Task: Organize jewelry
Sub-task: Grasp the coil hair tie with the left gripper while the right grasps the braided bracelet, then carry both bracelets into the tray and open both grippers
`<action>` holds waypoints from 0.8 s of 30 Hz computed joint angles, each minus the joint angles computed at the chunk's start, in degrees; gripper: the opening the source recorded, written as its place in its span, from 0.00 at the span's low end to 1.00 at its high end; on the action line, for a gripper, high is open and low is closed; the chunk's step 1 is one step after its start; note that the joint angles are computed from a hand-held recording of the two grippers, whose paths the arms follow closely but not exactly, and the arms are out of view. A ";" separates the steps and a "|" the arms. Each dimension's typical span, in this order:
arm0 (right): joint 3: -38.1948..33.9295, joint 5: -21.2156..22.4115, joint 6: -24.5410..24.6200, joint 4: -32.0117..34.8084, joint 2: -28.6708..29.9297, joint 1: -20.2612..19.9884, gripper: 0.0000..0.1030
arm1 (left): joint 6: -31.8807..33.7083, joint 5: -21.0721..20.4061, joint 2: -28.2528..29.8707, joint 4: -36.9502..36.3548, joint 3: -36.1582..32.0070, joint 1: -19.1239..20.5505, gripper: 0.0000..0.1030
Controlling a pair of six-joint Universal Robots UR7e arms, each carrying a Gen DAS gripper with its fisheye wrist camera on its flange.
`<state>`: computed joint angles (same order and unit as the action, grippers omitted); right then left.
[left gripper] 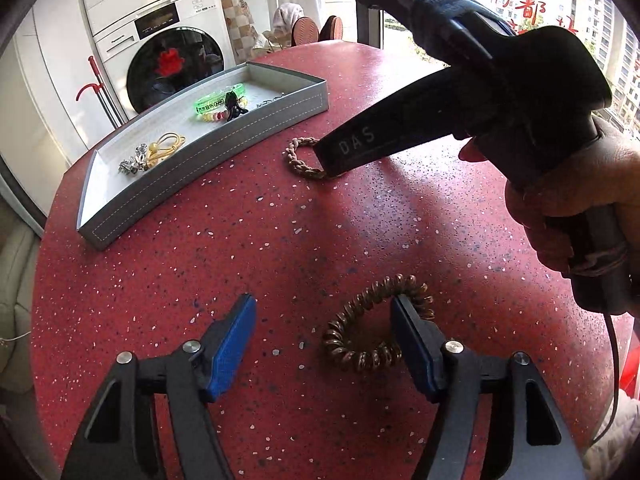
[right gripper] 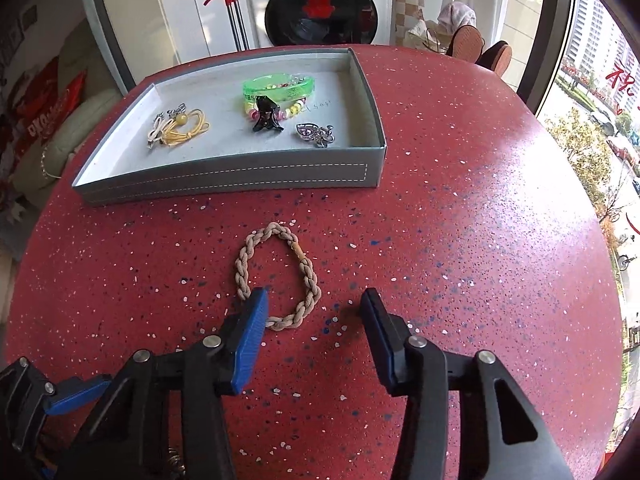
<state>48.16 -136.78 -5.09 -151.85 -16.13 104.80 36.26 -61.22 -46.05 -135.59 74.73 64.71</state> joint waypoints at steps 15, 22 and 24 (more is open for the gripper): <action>1.60 1.68 -0.91 -2.10 -0.85 0.52 0.07 | -4.77 -3.41 -0.12 5.99 -2.92 1.09 0.28; 5.66 2.68 -1.43 -5.69 -3.76 1.05 0.07 | -9.13 -5.34 0.58 8.02 -6.76 2.34 0.28; 6.65 3.24 -1.17 -6.39 -4.50 1.18 0.07 | -9.51 -5.25 0.63 7.75 -7.29 2.45 0.28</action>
<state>54.81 -133.53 -6.26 -158.24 -20.63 105.98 26.75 -66.47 -45.41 -127.84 67.44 67.16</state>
